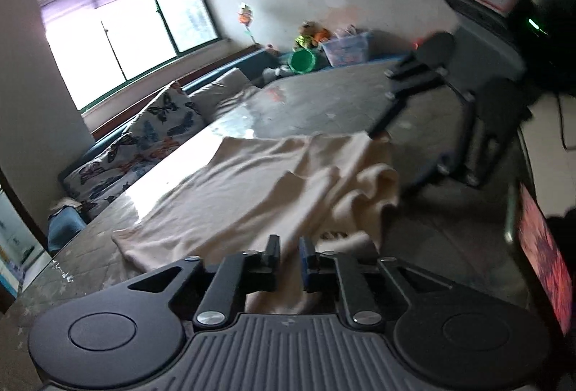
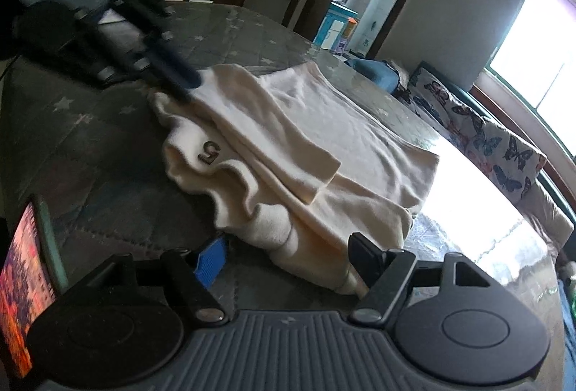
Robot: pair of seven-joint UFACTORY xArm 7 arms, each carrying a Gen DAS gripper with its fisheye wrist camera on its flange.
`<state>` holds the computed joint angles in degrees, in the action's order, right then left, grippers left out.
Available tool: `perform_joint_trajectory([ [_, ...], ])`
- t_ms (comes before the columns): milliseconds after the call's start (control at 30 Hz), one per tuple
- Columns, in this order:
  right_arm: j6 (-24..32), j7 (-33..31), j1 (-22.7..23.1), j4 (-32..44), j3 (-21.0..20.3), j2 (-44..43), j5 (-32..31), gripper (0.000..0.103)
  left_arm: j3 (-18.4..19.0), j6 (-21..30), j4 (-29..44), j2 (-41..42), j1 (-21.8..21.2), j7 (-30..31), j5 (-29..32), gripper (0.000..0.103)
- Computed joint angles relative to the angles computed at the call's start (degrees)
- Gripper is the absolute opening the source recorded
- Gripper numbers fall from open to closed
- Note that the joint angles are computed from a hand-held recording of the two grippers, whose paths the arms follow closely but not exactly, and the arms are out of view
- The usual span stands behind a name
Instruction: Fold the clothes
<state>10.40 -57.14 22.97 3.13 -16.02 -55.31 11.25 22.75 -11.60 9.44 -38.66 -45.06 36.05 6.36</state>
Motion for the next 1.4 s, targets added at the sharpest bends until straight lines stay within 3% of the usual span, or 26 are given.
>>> perform_joint_trajectory([
  [200,-0.63,1.07,1.23,1.72,-1.3,2.43,1.47,0.075,-1.67,0.3,-1.93,-0.59,0.78,2.11,1.24,0.028],
  [367,-0.51,1.68,1.6,2.6,-1.96,3.5,2.54,0.075,-0.98,0.45,-2.21,-1.21,0.01,2.93,1.32,0.028],
  [633,-0.28,2.45,1.94,3.13,-2.28,3.89,3.68,0.075,-3.91,-2.01,-2.54,1.15,2.17,3.12,1.69,0.029],
  [767,-0.37,2.47,2.01,3.23,-2.26,3.99,3.76,0.075,-6.43,-5.88,-1.8,5.33,4.01,0.85,3.29,0.028],
  [867,-0.37,2.48,2.09,3.35,-2.37,4.14,3.85,0.075,-7.06,-8.78,-1.41,7.35,4.68,-1.5,4.6,0.021],
  [900,-0.32,2.42,2.12,3.36,-2.44,4.11,3.87,0.075,-7.06,-9.35,-1.21,7.8,4.78,-2.42,5.03,0.014],
  [1033,0.21,1.87,2.16,3.31,-2.77,3.74,3.91,0.075,-10.79,-11.36,-0.06,10.09,8.58,-6.19,4.54,0.01],
  [1400,3.59,-1.28,0.8,2.18,-2.12,0.55,3.8,0.075,-5.63,-9.04,5.32,12.68,7.78,-18.06,11.57,0.01],
])
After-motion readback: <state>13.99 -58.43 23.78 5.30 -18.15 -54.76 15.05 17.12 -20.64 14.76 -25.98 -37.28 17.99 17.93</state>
